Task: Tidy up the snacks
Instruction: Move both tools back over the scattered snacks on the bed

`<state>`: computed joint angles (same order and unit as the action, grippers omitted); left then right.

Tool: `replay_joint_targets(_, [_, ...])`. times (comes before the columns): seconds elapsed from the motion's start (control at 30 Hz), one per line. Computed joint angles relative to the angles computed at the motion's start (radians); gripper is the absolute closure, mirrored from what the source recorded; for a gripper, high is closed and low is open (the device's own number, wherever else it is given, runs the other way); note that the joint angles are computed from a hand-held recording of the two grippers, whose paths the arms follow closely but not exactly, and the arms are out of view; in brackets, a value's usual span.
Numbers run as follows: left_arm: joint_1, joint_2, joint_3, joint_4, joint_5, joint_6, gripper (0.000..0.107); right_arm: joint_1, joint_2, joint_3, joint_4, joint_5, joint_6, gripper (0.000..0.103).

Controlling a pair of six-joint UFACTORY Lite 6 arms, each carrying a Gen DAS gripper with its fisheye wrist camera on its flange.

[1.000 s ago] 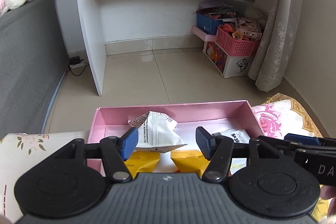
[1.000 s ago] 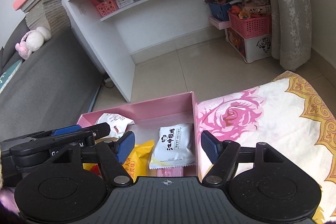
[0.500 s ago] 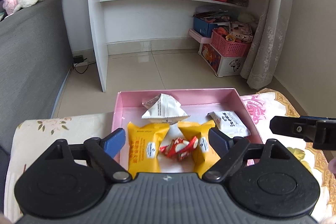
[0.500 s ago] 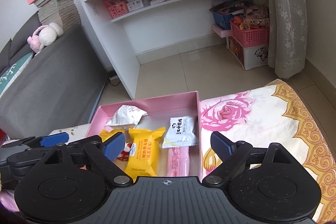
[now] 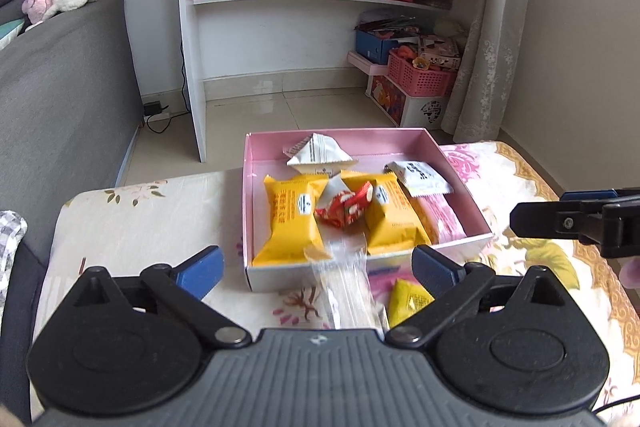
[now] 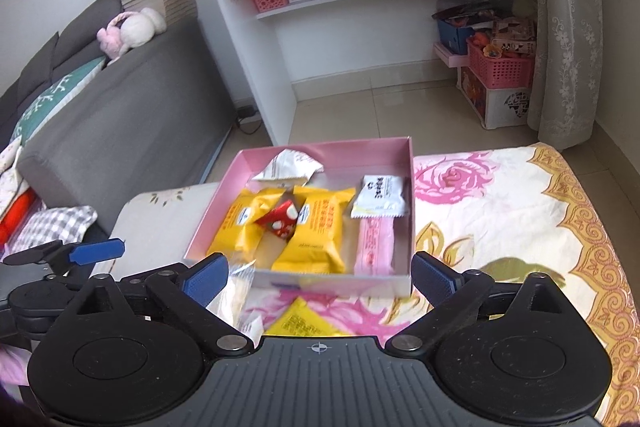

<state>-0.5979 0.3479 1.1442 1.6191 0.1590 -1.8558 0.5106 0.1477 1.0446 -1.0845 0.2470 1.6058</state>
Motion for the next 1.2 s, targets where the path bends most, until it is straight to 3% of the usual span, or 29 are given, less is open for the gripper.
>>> replay_joint_targets(0.1, [-0.010, -0.070, -0.100, 0.198, 0.008, -0.201, 0.005, 0.032, -0.040, -0.051, -0.045, 0.002, 0.066, 0.004])
replay_joint_targets(0.33, [-0.016, -0.194, -0.277, 0.403, 0.020, -0.407, 0.004, 0.101, -0.099, -0.163, -0.261, 0.003, 0.341, 0.003])
replay_joint_targets(0.47, [-0.009, -0.232, -0.385, 0.689, 0.071, -0.702, 0.004, 0.132, -0.109, -0.229, -0.489, 0.001, 0.602, 0.003])
replay_joint_targets(0.6, [0.021, -0.227, -0.439, 0.849, 0.099, -0.864, 0.004, 0.173, -0.089, -0.288, -0.704, 0.039, 0.854, 0.003])
replay_joint_targets(0.87, [0.098, -0.264, -0.555, 1.110, 0.149, -1.058, 0.004, 0.263, -0.048, -0.337, -0.725, 0.093, 0.893, 0.003])
replay_joint_targets(1.2, [0.190, -0.247, -0.663, 1.324, 0.240, -1.169, 0.004, 0.390, 0.050, -0.385, -0.829, 0.177, 1.029, 0.003])
